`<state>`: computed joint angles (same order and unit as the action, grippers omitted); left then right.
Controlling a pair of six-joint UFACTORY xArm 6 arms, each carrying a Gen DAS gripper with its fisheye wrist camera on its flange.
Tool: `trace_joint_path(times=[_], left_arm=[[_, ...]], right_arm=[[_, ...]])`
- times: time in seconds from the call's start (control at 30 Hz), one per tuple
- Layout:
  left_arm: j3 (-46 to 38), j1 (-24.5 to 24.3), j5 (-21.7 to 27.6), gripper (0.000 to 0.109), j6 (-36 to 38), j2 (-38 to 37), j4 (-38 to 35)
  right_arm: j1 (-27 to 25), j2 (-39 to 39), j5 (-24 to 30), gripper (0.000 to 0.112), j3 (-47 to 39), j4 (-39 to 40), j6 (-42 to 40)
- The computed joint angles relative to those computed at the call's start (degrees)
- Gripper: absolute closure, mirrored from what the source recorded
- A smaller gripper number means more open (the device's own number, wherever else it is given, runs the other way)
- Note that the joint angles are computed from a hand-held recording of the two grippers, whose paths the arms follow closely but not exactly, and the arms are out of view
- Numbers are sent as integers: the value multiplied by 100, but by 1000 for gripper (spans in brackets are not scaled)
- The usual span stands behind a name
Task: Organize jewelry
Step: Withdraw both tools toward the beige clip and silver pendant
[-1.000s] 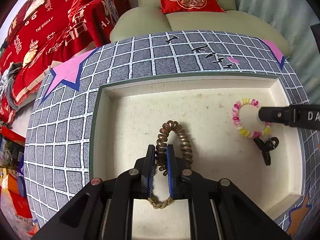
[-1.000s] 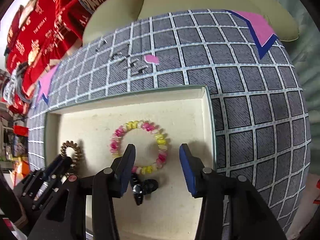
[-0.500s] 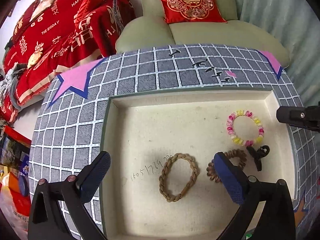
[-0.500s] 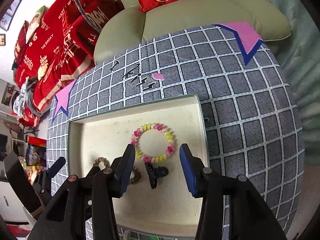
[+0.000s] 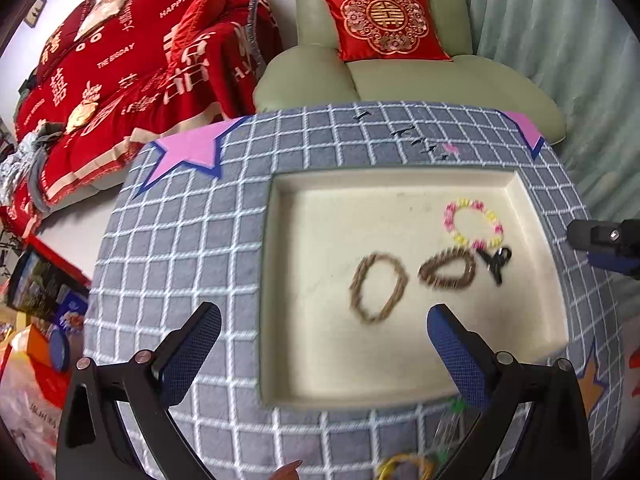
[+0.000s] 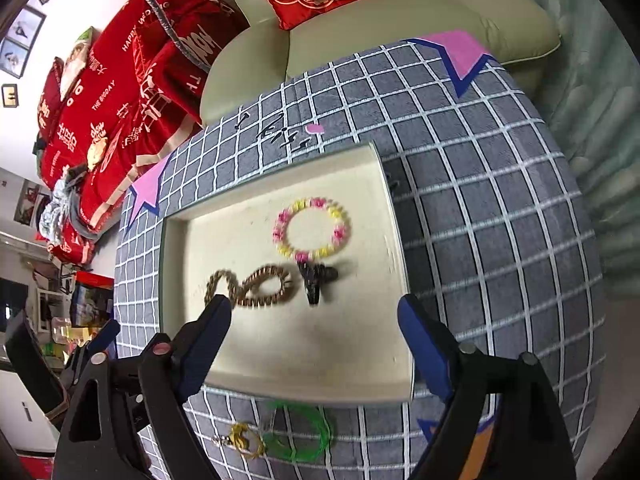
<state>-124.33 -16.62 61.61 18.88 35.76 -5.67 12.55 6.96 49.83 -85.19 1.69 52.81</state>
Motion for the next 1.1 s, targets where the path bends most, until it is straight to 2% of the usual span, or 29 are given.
trace_joint_path(times=[0.03, 0.13, 0.33, 0.43, 0.73, 1.1], left_arm=[[267, 50, -40, 6, 49, -181, -35], [870, 160, -89, 6, 195, -587, -58], [2258, 376, -341, 6, 443, -1511, 72], [2805, 507, -355, 6, 493, -1897, 37], [3870, 830, 67, 6, 935, -2679, -213], [4996, 950, 30, 6, 1595, -3365, -248]], right_arm=[[50, -77, -24, 10, 85, -44, 67], [143, -282, -37, 10, 287, 0, 116], [416, -395, 451, 10, 278, 76, 73], [578, -513, 532, 10, 444, 140, 223], [1086, -850, 820, 10, 999, 342, 585], [1665, -967, 1068, 10, 1402, 397, 1094]])
